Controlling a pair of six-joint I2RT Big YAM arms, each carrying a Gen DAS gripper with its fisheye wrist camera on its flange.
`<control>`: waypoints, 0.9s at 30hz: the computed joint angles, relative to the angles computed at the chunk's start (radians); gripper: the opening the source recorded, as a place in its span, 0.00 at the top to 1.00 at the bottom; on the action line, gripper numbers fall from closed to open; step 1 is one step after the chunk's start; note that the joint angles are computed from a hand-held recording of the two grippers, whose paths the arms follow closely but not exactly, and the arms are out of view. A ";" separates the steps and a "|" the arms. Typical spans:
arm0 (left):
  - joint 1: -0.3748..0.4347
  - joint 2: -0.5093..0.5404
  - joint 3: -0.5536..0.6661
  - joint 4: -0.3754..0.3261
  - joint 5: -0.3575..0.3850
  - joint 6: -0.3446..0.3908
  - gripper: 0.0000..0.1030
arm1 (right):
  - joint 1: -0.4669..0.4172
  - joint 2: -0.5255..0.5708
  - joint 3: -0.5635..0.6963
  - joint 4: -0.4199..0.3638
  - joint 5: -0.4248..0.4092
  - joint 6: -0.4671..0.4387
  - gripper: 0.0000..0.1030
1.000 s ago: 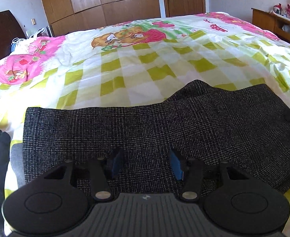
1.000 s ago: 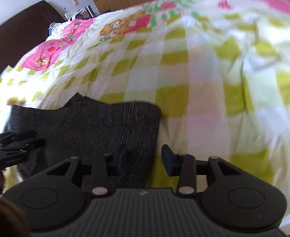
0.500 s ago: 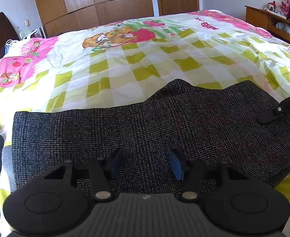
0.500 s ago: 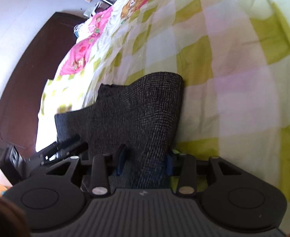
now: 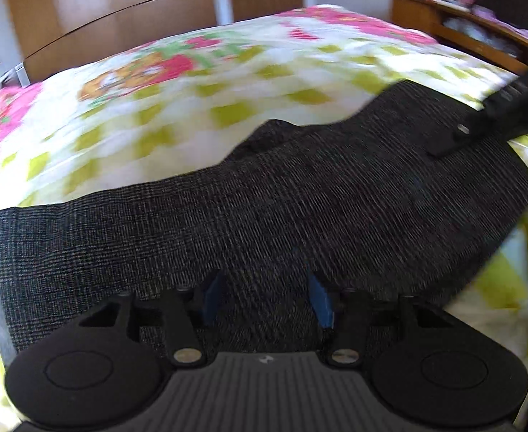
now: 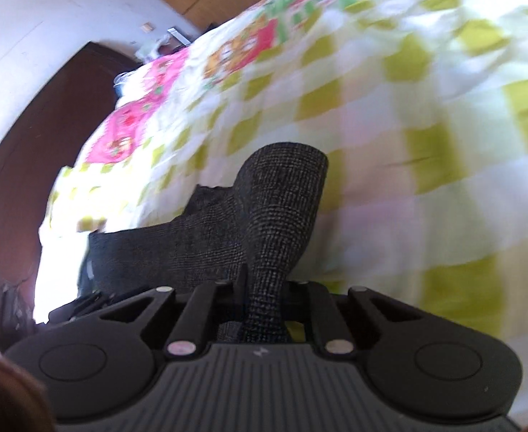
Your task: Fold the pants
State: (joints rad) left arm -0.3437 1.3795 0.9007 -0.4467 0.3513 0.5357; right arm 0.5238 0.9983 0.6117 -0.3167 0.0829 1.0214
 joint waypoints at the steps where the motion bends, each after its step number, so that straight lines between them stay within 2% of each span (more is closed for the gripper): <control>1: -0.018 -0.009 -0.008 0.002 0.010 -0.002 0.39 | -0.011 -0.025 0.008 -0.066 0.012 -0.001 0.90; 3: -0.046 -0.023 -0.017 0.007 0.021 -0.009 0.39 | -0.004 -0.061 0.040 -0.206 0.090 -0.001 0.90; 6: -0.061 -0.037 -0.022 0.027 0.012 -0.002 0.39 | 0.033 -0.062 0.096 -0.361 0.189 -0.009 0.90; 9: -0.046 -0.044 -0.022 0.056 -0.007 -0.009 0.39 | 0.047 -0.033 0.120 -0.403 0.212 0.011 0.89; 12: -0.031 -0.035 -0.030 0.120 -0.076 -0.012 0.39 | 0.094 0.030 0.167 -0.459 0.290 0.012 0.89; 14: -0.025 -0.011 -0.022 0.131 -0.120 -0.015 0.38 | 0.134 0.092 0.218 -0.532 0.358 0.009 0.88; 19: -0.022 -0.016 -0.052 0.184 -0.130 -0.008 0.37 | 0.226 0.260 0.343 -0.691 0.505 0.001 0.87; 27: 0.003 -0.045 -0.077 0.186 -0.105 -0.003 0.37 | 0.253 0.332 0.398 -0.738 0.534 0.018 0.87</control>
State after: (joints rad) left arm -0.3408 1.3346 0.8233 -0.2607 0.2459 0.5331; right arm 0.7766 1.3306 1.0098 -1.0551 0.6168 1.0394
